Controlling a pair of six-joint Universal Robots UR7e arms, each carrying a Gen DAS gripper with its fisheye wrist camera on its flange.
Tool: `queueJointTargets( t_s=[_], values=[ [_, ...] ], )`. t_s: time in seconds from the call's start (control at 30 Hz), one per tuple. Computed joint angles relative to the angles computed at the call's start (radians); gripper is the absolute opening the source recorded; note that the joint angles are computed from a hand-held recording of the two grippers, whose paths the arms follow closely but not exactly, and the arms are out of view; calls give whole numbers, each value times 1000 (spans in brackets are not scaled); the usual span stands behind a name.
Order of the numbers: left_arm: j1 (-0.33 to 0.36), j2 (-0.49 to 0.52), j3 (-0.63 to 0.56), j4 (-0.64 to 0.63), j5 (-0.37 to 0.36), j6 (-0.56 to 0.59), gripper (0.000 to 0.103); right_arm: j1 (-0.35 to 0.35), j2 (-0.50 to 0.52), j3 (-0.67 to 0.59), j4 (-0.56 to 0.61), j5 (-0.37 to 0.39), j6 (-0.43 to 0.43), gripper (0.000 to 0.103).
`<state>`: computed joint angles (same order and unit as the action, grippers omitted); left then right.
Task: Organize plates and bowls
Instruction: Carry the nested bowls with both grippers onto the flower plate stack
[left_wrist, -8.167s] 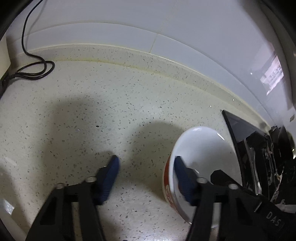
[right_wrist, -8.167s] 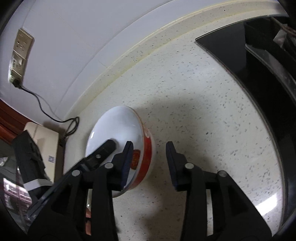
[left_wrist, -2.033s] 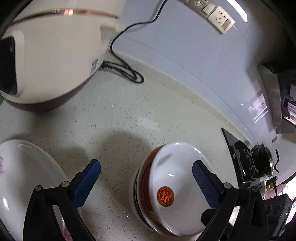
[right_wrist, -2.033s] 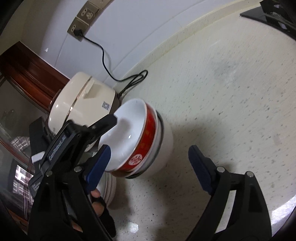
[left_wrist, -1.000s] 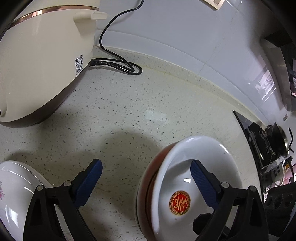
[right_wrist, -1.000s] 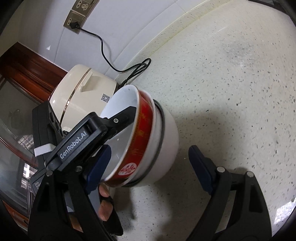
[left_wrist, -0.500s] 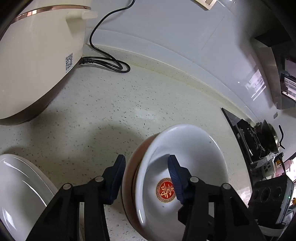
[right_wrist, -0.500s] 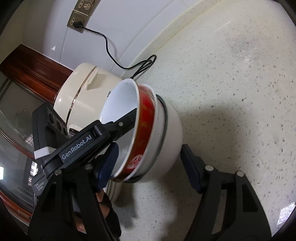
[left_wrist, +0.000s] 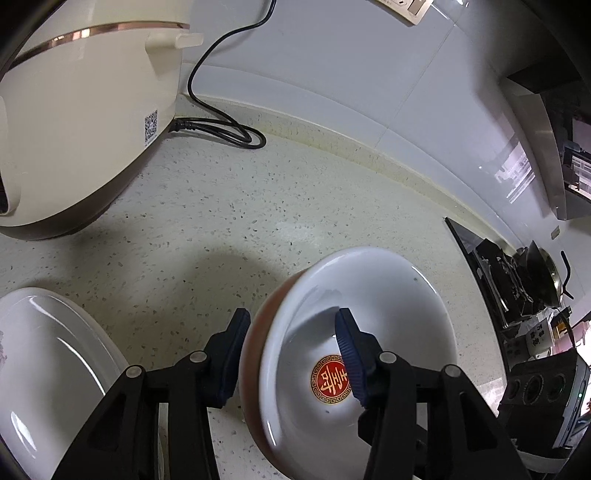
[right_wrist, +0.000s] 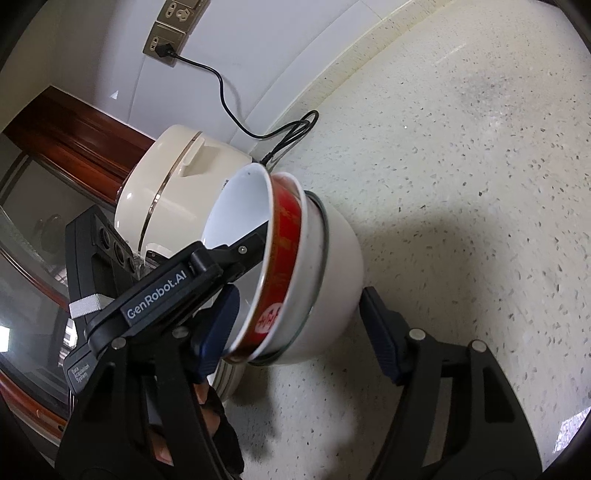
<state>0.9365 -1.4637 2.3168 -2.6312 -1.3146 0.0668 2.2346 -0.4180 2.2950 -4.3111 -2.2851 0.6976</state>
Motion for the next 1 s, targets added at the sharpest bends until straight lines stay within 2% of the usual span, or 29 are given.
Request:
queueJointTargets(
  t_s=[0.17, 0.37, 0.57, 0.77, 1.0],
  values=[
    [-17, -28, 18, 6, -5, -1, 49, 29, 13, -8, -17, -40, 3, 71],
    [-25, -68, 37, 21, -31, -12, 49, 81, 0, -17, 41, -106, 38, 71],
    [-37, -134, 44, 39, -43, -11, 49, 129, -18, -45, 89, -146, 29, 71],
    [-15, -193, 37, 56, -49, 1, 49, 148, -23, -95, 147, -137, 4, 71],
    [26, -241, 16, 73, -38, 17, 50, 140, -10, -162, 206, -82, -26, 71]
  ],
)
